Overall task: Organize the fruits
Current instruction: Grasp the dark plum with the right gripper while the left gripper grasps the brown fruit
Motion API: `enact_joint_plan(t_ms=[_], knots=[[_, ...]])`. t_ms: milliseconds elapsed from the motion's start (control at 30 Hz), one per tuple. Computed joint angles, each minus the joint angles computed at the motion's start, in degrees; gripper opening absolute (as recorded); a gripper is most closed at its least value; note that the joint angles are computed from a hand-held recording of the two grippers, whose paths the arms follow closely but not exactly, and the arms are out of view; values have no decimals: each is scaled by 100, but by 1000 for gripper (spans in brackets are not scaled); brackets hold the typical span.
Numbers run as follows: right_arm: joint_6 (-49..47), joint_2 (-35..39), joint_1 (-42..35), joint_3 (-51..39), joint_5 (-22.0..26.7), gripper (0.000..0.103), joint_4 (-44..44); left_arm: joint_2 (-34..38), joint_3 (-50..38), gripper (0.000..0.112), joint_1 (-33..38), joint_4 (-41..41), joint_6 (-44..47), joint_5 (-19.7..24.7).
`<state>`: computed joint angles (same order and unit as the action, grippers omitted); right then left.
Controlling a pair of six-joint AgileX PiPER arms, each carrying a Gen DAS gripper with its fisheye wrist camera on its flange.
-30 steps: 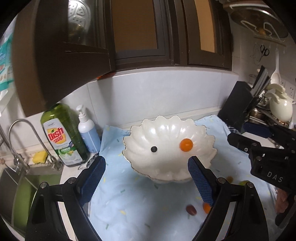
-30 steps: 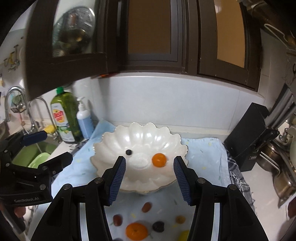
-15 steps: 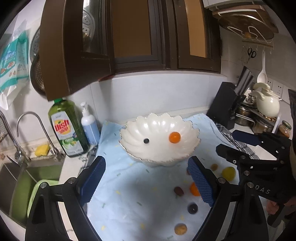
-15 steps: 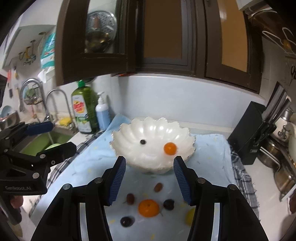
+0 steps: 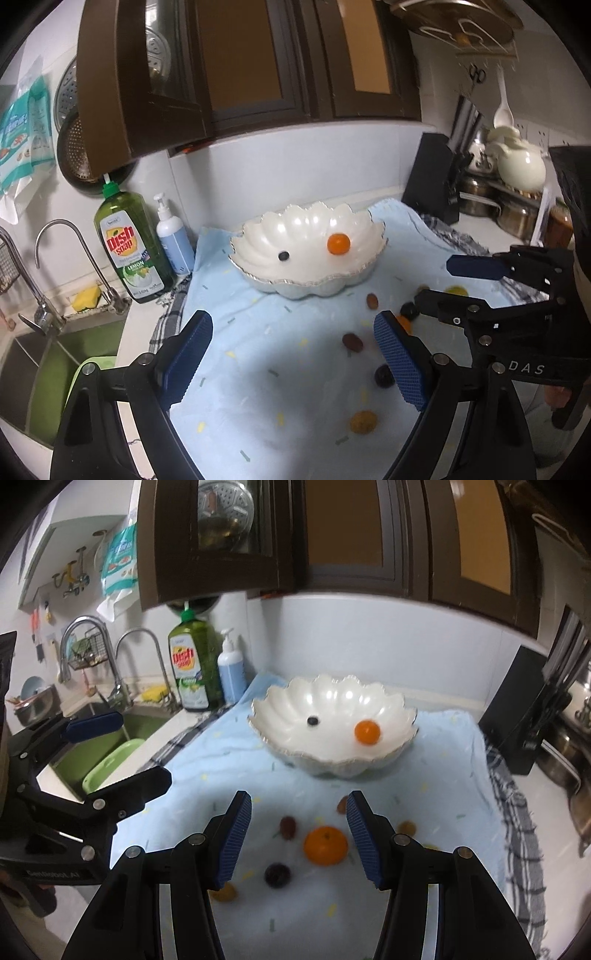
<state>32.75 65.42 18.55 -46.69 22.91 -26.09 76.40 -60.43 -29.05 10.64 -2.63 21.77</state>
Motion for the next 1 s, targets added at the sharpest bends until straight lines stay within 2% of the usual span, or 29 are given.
enact_joint_plan(t_ms=[300,433,667,800,1000], knots=[[-454,199,4,380,-232,55,488,-82,642,81,-249,442,-111,-159],[-776,342,-13,469,-315,54,795,21,739,77,-219,-85,357,-148],[-1161,646,-66,545,-448,54,1113,410,724,60,22,-1643,1744,199],[-1472,884,-104,552,-528,49,1374,583,724,51,43,-1975,2082,331],[-1825,1136,-118,552,-645,49,1678,651,839,46,-18,-2209,2423,331]])
